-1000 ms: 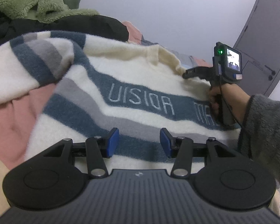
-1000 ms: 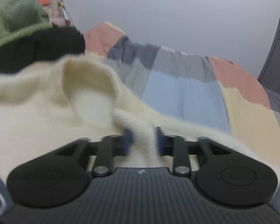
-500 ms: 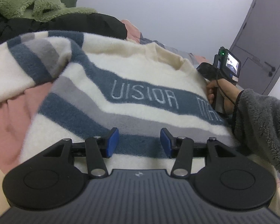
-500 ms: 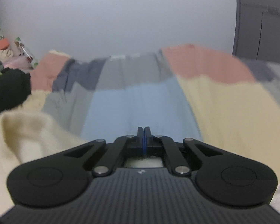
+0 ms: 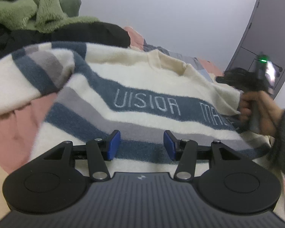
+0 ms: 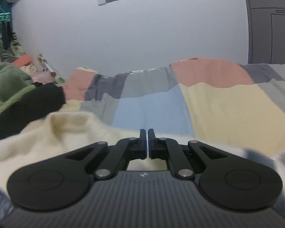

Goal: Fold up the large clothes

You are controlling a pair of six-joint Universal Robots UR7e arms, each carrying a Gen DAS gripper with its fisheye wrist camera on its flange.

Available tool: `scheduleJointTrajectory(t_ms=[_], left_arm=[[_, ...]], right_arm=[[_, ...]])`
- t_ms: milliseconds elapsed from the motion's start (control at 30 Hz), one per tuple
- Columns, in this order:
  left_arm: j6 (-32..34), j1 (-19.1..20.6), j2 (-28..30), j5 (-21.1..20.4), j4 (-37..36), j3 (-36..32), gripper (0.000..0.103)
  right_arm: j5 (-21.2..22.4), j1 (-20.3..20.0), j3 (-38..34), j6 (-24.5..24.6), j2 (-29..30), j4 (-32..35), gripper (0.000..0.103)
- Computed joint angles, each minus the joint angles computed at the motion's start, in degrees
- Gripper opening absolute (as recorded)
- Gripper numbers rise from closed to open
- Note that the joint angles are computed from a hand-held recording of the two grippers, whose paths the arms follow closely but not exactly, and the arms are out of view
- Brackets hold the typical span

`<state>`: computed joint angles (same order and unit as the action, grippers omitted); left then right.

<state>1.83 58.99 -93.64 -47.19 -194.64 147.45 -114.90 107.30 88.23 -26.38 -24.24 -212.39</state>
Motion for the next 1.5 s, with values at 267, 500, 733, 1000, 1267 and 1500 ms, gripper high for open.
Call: scheduleJointTrajectory(t_ms=[267, 500, 733, 1000, 1267, 1500], left_arm=[[-4.81, -8.46, -7.46, 6.74, 5.01, 4.11, 0.056], [-19.31, -18.04, -20.63, 14.06, 26.70, 7.95, 0.056], [-29.75, -23.69, -28.56, 16.86, 42.74, 9.21, 0.056], [-29.28, -22.53, -27.52, 16.04, 39.60, 8.99, 0.056], [-26.32, -19.38, -23.43, 14.25, 32.18, 8.16, 0.056], [-26.52, -17.94, -21.92, 13.69, 32.04, 7.57, 0.056]], right_arm=[[-0.62, 1.60, 22.07, 8.30, -12.06, -11.93, 0.006], [-5.82, 0.21, 31.73, 10.61, -18.49, -20.06, 0.060], [-13.01, -3.86, 37.53, 25.47, -24.82, -18.40, 0.064], [-7.52, -12.54, 43.47, 20.35, -29.06, -18.10, 0.064], [-0.65, -14.52, 46.28, 6.64, -27.29, -24.66, 0.064], [-4.56, -12.37, 43.83, -0.14, -24.92, -23.74, 0.064]])
